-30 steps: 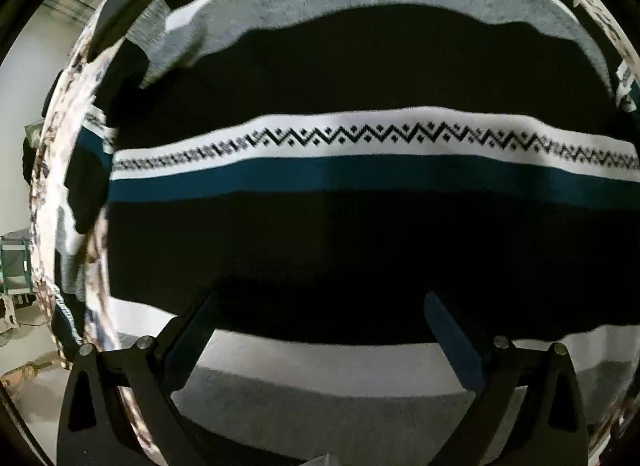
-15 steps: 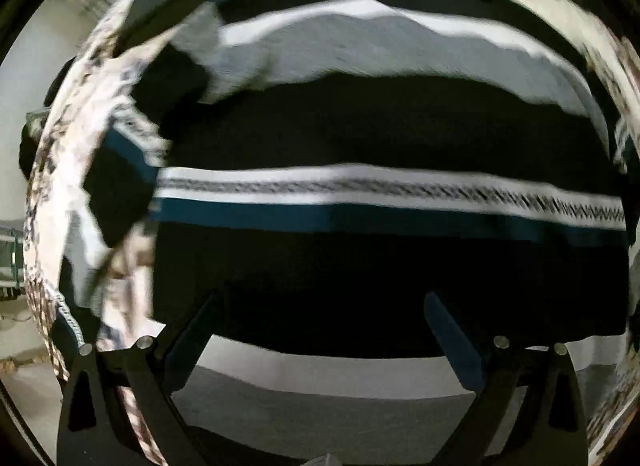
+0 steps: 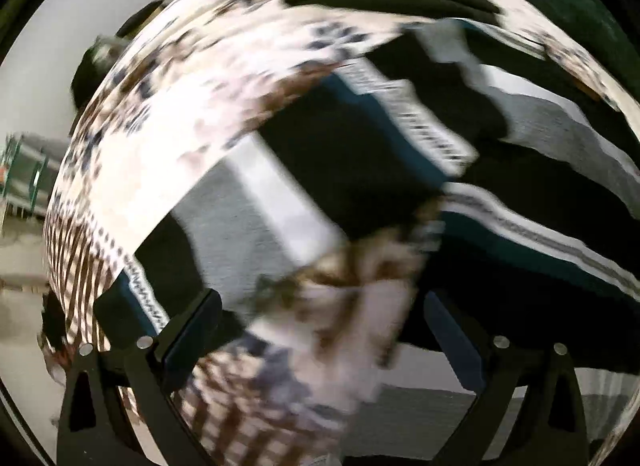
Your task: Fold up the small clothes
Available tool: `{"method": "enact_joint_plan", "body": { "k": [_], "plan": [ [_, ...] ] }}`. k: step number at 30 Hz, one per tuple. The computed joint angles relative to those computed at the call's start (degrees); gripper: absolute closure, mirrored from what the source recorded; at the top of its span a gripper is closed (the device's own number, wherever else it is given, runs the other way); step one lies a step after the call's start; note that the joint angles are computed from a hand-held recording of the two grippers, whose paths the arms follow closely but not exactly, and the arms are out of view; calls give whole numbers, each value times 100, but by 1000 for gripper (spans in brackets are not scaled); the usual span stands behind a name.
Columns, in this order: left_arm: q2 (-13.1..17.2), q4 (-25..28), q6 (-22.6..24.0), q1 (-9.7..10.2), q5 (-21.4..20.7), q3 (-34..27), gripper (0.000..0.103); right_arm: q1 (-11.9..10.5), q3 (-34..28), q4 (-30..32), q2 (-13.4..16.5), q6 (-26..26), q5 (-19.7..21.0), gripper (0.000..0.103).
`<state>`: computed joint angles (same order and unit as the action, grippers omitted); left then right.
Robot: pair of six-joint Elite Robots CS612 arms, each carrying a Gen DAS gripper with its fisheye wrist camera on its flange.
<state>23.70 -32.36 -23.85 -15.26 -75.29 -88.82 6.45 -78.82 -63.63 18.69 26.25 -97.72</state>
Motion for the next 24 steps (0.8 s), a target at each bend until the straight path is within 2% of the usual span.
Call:
{"method": "enact_joint_plan", "body": {
  "k": [5,9,10,11,12,13,14,15,16,19,20,22,23,24],
  "plan": [
    [85,128,-208,273,-100,-101,0,716,1365,-404,-57,-860,-221,93],
    [124,230,-274,434,-217,-240,0,980,1844,-294,-29,-1200,-356,93],
    [122,295,-306,482,-263,-283,0,986,1890,-143,-32,-1208,-255,92],
    [114,337,-322,519,-301,-311,0,956,1900,45,-41,-1146,-70,87],
    [101,402,-385,591,-396,-379,0,905,1916,226,-72,-1086,148,74],
    [91,468,-489,665,-465,-473,0,807,1779,460,-54,-979,592,68],
    [73,556,-595,717,-512,-529,0,725,1542,584,11,-773,900,53],
    [56,662,-727,792,-593,-587,0,674,1316,685,67,-600,968,37],
    [48,765,-889,859,-695,-649,0,639,1076,778,131,-477,957,34],
    [106,1003,-1630,1182,-1345,-891,0,564,436,1307,241,-258,776,33],
    [186,1025,-2075,1340,-1694,-1020,0,541,256,1553,254,-185,740,32],
    [349,909,-2652,1541,-2263,-1192,0,529,-16,1884,283,-107,656,32],
    [517,733,-3087,1683,-2756,-1315,0,543,-143,2066,295,-86,526,32],
    [635,600,-3358,1763,-3075,-1383,0,562,-198,2184,305,-58,425,32]
  ]
}}
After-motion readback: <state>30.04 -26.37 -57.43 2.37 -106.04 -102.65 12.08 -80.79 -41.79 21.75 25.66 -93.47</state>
